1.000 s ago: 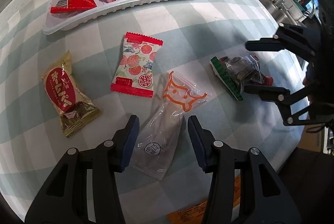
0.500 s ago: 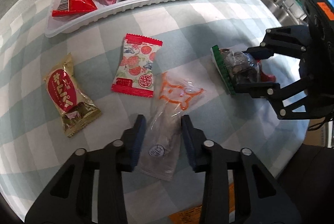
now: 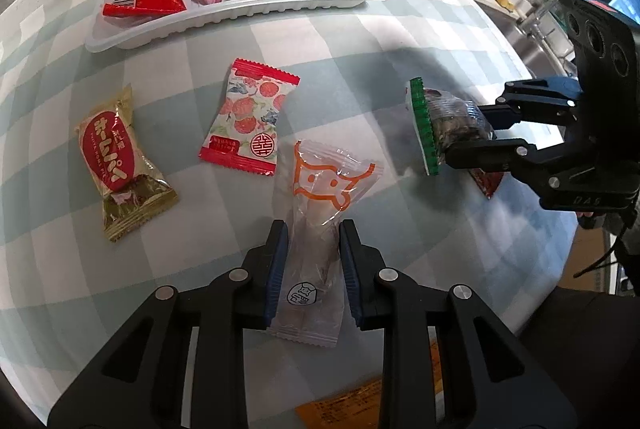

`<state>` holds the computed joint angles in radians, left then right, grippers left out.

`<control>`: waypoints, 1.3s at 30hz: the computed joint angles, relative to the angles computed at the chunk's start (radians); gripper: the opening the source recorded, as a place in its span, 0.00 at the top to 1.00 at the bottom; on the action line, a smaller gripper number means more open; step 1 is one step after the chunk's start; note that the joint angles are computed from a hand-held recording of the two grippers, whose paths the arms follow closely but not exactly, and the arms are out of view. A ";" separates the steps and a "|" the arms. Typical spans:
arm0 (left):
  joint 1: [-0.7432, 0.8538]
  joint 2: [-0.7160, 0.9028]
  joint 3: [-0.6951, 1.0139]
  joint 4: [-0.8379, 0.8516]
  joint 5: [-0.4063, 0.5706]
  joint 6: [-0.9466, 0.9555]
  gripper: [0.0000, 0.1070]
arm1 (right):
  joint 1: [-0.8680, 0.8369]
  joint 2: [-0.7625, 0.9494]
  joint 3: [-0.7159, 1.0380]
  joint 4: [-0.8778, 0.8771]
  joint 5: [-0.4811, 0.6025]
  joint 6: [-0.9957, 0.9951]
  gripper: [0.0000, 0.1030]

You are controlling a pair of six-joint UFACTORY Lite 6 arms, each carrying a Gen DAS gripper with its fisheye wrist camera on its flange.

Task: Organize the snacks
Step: 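Grasp clear orange-print packet with left tool while right tool grasps clear green-strip bag, then carry both clear packets into the white tray and open both tools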

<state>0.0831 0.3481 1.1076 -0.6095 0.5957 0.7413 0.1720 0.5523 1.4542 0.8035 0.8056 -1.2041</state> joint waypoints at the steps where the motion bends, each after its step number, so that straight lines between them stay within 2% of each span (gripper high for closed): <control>1: 0.005 -0.006 -0.004 -0.016 0.006 0.013 0.77 | -0.006 0.004 0.006 0.012 0.012 0.003 0.71; 10: 0.041 -0.074 -0.023 -0.079 0.056 0.056 0.77 | -0.064 -0.001 0.023 0.101 0.117 0.050 0.71; 20: 0.133 -0.063 0.054 -0.167 0.161 0.094 0.77 | -0.095 0.030 0.089 0.162 0.204 0.129 0.71; 30: 0.202 0.017 0.187 -0.196 0.232 0.084 0.77 | -0.126 0.103 0.189 0.219 0.266 0.232 0.71; 39: 0.251 0.105 0.335 -0.193 0.292 0.058 0.77 | -0.140 0.206 0.356 0.242 0.304 0.348 0.71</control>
<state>0.3345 0.4531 1.4423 -0.8022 0.8873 0.7994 0.0317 0.7582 1.8105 1.0453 1.1095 -0.8561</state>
